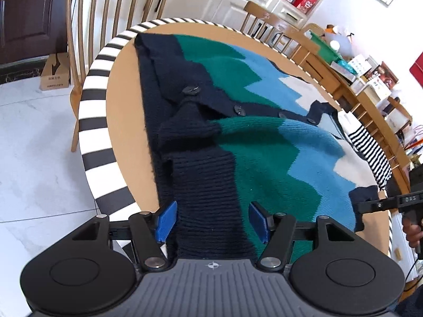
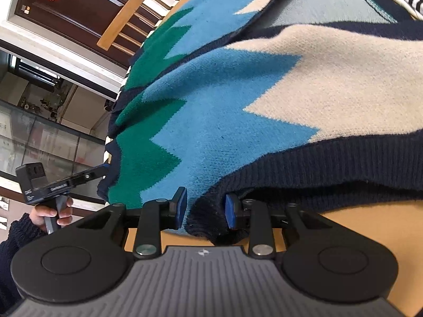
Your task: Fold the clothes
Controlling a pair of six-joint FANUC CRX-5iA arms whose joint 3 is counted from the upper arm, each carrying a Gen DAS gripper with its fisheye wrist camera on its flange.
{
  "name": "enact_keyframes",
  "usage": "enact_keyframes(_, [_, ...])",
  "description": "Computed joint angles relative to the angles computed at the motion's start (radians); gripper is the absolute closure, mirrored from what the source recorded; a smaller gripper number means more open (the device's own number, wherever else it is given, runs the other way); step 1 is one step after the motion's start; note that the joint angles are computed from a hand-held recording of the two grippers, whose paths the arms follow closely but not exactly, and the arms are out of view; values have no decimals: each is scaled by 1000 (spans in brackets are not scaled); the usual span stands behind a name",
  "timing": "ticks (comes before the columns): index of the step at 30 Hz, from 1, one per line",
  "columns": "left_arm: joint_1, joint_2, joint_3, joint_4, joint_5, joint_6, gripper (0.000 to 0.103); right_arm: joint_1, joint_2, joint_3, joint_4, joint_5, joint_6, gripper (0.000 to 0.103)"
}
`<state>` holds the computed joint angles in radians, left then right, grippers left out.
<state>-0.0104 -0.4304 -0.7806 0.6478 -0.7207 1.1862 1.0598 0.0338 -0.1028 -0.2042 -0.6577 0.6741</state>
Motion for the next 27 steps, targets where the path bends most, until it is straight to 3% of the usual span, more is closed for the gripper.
enact_keyframes(3, [21,-15,-13,19,-17,5,40,2,-5,-7,2,10,-12,71])
enact_keyframes(7, [50,-17,-61,176,-88,-81,41,-4,-15,-26,-44,56,-13,68])
enact_keyframes(11, [57,-26,-86,238,-131,-130,41,-23,-19,-26,-133,75,29,71])
enact_keyframes(13, [63,-20,-99,277,-156,-132,41,-21,-13,-21,-119,55,18,71])
enact_keyframes(15, [60,-17,-101,280,-158,-122,46,-13,-8,-24,-79,44,-21,71])
enact_keyframes(16, [57,-16,-99,276,-155,-119,55,-6,-6,-29,-50,42,-54,71])
enact_keyframes(17, [54,-12,-95,266,-153,-112,71,-3,-6,-37,-36,49,-78,74])
enact_keyframes(18, [51,-8,-91,256,-152,-103,81,2,-9,-46,-15,61,-102,82])
enact_keyframes(19, [54,-7,-92,257,-153,-102,101,9,-11,-55,12,71,-129,90])
enact_keyframes(20, [57,-8,-94,260,-156,-104,100,16,-13,-65,40,82,-157,100])
enact_keyframes(23, [85,-43,-102,272,-192,-127,101,32,-28,-60,79,74,-127,100])
enact_keyframes(27, [159,-123,-102,239,-273,-100,101,23,-52,-18,18,3,-16,101])
